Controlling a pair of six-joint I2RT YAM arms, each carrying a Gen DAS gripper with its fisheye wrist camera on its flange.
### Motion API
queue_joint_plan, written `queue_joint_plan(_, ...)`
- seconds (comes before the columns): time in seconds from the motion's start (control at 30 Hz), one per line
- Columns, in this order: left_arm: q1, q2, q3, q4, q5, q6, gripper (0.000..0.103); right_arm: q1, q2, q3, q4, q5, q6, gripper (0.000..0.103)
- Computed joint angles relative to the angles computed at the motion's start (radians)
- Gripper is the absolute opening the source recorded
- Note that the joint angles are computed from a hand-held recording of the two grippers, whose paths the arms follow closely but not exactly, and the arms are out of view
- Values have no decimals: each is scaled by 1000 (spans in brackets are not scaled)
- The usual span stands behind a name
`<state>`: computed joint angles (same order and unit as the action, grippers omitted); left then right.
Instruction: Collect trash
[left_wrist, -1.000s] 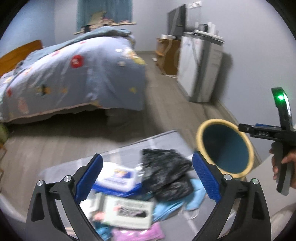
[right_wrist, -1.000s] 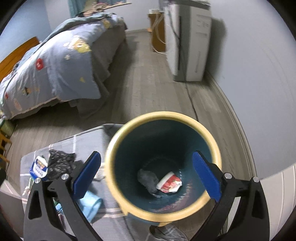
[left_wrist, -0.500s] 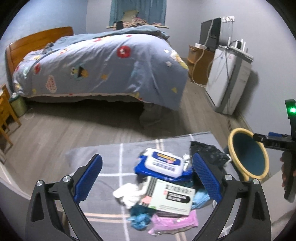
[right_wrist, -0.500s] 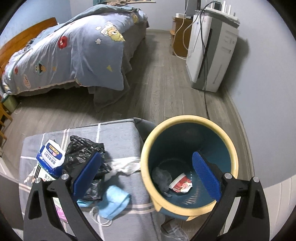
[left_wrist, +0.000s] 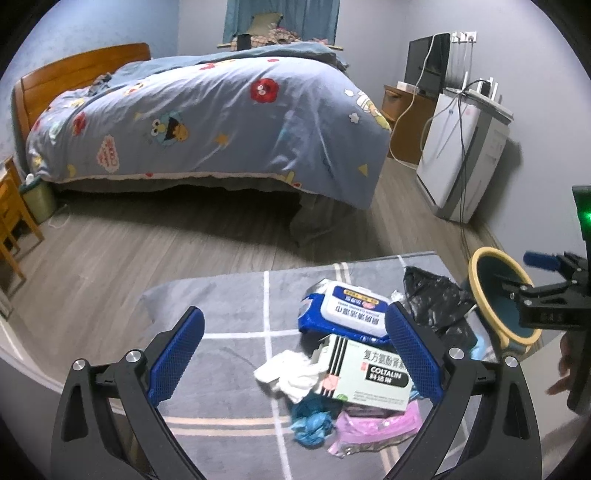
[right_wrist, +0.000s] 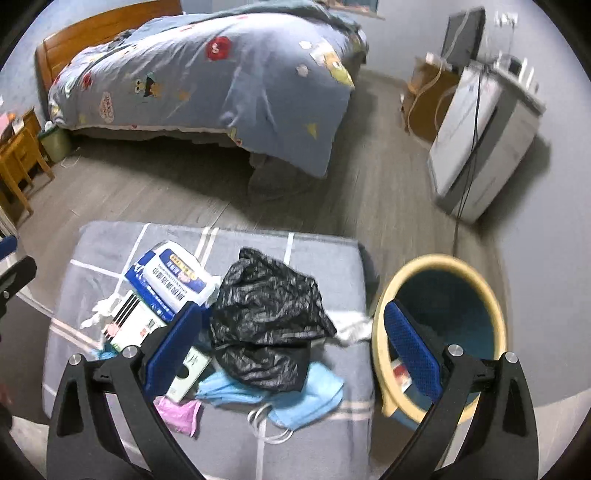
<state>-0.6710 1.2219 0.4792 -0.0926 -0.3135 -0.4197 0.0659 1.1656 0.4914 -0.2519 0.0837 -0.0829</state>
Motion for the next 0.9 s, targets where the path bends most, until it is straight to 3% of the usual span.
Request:
queue_joint_plan(0.13,22,-5,-16,5,18,26,97,47,21,0,24,1,21,97)
queue_joint_plan(0.23,44,5,-27,10,44,34,97,-11,67,28,-10,-154,6,97)
queue_joint_plan(0.4,86,53,-43,35,104,53,97,-23,51,19,37,-88,58,97)
queue_joint_plan(0.77,100,164,-51,85,145,81,97,-127,308,75,84,-115,48,97)
queue_joint_plan(0.9,106,208,-55,98,173,77,97,-118,344,72,93,-74,32,97)
